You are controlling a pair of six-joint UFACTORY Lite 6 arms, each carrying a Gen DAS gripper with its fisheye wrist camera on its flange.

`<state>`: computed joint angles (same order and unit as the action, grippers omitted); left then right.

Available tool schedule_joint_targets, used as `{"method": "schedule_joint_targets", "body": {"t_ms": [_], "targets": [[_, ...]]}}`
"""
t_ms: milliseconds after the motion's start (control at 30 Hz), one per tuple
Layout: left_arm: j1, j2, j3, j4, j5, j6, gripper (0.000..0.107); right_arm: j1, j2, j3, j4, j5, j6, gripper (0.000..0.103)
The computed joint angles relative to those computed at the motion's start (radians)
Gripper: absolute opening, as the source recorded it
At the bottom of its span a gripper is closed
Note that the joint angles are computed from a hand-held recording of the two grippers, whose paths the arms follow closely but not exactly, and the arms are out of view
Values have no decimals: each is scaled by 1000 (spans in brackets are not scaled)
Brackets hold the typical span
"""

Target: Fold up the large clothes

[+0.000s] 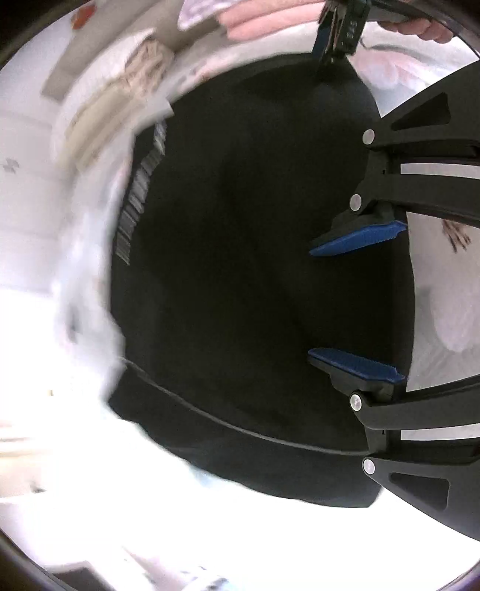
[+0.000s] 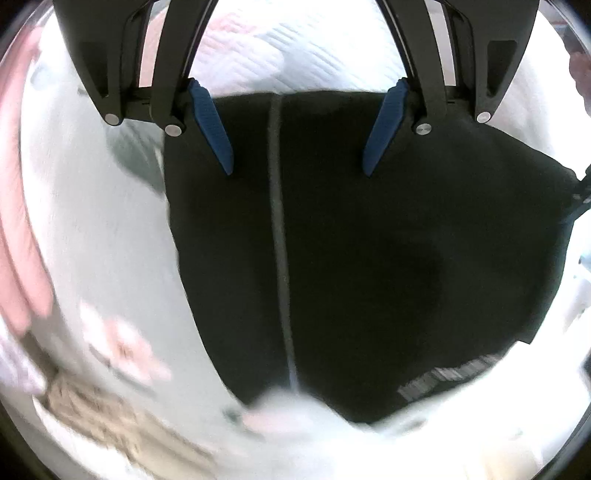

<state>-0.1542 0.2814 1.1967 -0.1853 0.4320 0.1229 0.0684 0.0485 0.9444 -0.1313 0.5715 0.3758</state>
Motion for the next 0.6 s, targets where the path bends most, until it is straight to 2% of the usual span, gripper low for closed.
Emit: {"method": "schedule_joint_targets", "body": {"t_ms": [67, 133, 200, 333, 400, 433, 467, 600], "targets": [[15, 56, 13, -32, -4, 28, 53, -11, 27, -5, 42, -27, -39, 80], [9, 78, 35, -14, -4, 10, 53, 18, 59, 25, -29, -13, 23, 86], [8, 82, 67, -6, 25, 6, 53, 19, 69, 42, -22, 3, 9, 86], [88, 40, 109, -152, 94, 197, 54, -88, 4, 60, 197, 66, -264, 86], [158, 43, 175, -192, 148, 255, 61, -168, -42, 75, 308, 96, -397, 86], [204, 66, 237, -209, 185, 274, 74, -225, -52, 79, 368, 112, -479, 88], [235, 80, 267, -224, 201, 292, 80, -278, -44, 96, 429, 131, -553, 89], [342, 229, 497, -196, 267, 274, 80, -457, 117, 233, 571, 187, -743, 90]]}}
